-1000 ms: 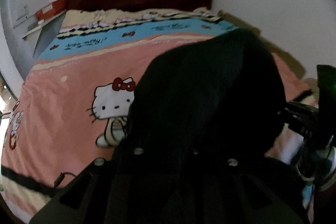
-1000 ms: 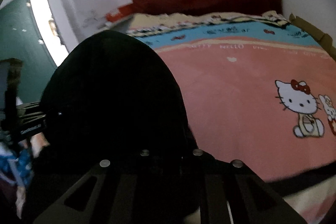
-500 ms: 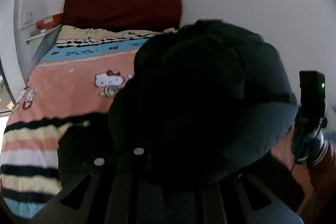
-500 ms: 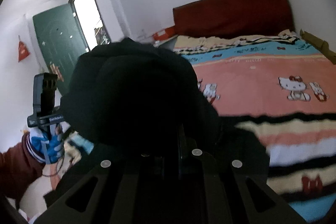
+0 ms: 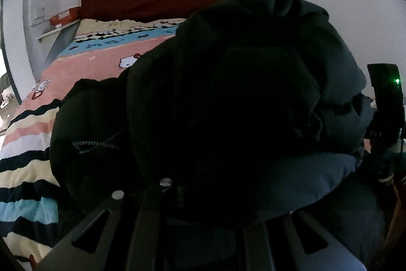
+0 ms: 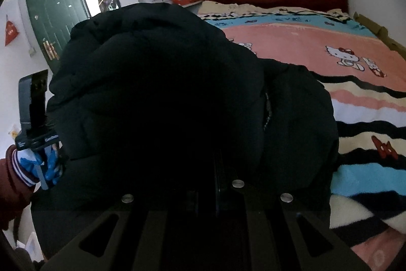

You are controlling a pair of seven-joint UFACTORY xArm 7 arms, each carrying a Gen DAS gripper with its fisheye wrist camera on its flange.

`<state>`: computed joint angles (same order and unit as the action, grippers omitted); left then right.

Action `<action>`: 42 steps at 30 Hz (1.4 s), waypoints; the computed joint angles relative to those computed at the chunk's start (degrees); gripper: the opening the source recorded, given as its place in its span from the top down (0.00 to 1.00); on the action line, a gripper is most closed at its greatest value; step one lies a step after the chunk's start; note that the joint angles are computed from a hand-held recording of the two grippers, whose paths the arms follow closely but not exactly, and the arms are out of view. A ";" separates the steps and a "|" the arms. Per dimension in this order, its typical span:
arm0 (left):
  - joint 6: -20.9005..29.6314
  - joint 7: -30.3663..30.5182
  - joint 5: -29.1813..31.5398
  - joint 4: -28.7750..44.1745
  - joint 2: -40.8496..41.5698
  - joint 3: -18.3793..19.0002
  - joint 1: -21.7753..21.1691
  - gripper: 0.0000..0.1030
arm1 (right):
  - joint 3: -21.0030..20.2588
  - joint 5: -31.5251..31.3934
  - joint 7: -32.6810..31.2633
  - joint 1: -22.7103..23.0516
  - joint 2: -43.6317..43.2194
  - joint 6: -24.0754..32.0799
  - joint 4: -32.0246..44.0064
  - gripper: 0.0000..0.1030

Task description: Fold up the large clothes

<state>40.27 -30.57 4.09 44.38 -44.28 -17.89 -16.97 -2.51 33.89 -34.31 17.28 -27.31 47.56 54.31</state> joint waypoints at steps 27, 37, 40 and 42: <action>21.72 5.22 -1.46 1.13 -15.82 -1.91 -4.80 0.52 | 1.95 -16.45 11.95 -2.31 -15.52 5.53 -6.56 0.51; 19.54 5.08 -1.82 15.49 -3.94 1.77 6.23 0.51 | -0.37 -11.63 11.41 -0.67 -4.12 4.84 9.85 0.50; 15.51 4.41 -2.00 20.64 4.06 2.82 8.07 0.51 | 0.77 -10.67 11.75 -0.88 2.81 3.85 17.13 0.47; 13.48 3.95 -1.41 23.92 9.08 3.21 8.85 0.50 | 1.66 -9.52 11.82 -0.81 8.98 2.98 23.57 0.46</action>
